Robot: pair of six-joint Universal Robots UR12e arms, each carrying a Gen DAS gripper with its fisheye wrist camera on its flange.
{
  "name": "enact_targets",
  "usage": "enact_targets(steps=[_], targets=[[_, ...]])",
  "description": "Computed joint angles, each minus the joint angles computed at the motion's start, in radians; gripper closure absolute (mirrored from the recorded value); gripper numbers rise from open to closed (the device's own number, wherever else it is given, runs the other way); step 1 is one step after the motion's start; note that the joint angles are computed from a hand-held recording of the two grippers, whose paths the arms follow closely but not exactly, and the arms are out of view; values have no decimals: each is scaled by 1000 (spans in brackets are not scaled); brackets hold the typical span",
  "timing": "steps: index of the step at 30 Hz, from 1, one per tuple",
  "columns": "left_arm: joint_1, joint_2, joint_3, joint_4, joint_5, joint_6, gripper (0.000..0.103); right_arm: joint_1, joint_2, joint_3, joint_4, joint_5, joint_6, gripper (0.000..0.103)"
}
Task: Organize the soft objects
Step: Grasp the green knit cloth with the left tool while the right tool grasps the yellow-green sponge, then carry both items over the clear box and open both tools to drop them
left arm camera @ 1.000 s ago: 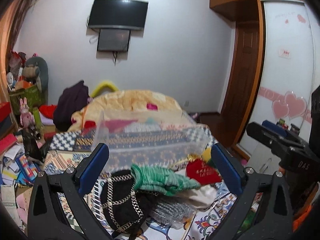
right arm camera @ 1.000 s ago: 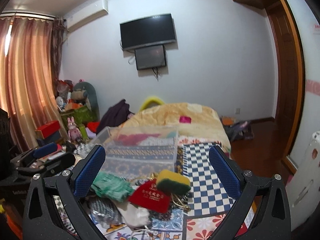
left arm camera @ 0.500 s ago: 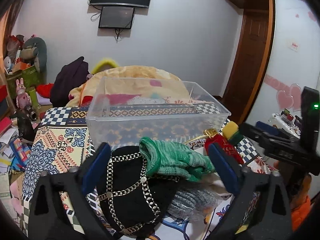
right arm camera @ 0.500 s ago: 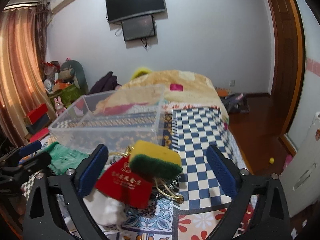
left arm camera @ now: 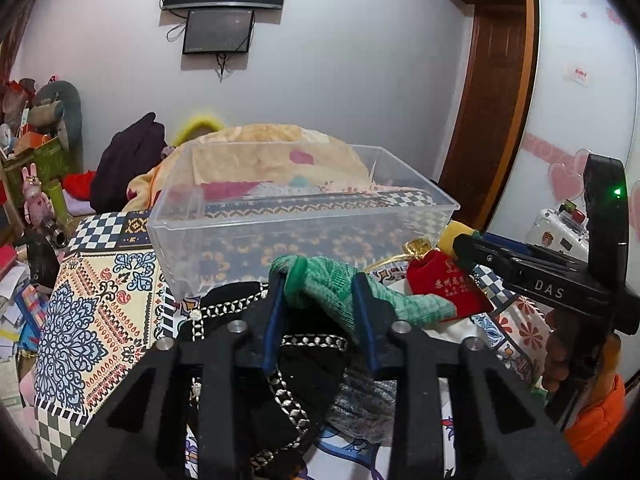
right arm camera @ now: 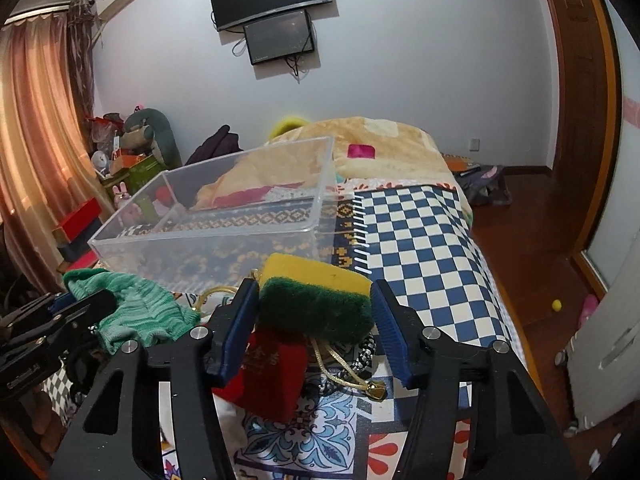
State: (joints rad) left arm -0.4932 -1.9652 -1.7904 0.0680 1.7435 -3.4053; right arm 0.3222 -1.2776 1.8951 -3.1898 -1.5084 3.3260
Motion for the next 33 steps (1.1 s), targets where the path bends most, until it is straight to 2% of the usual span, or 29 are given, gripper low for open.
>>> enact_targets(steps=[8,12,22,26,29,33], targets=[[-9,11,-14,59,22,9,86,4,-6,1,-60,6,-11,50],[-31,17,-19,102,96,52,88,6,-12,3,-88,2,-23,50],[-23,46,-5,130,157,80,88,32,-1,-36,-96,-34,-57,50],[-10,46,19,128,164,88,88,42,16,-65,-109,-43,-85,50],[-10,27,57,112,215,106,88,55,41,-100,-103,-87,-99,49],[6,15,88,70,182,101,88,58,72,-145,-74,-84,-115,49]])
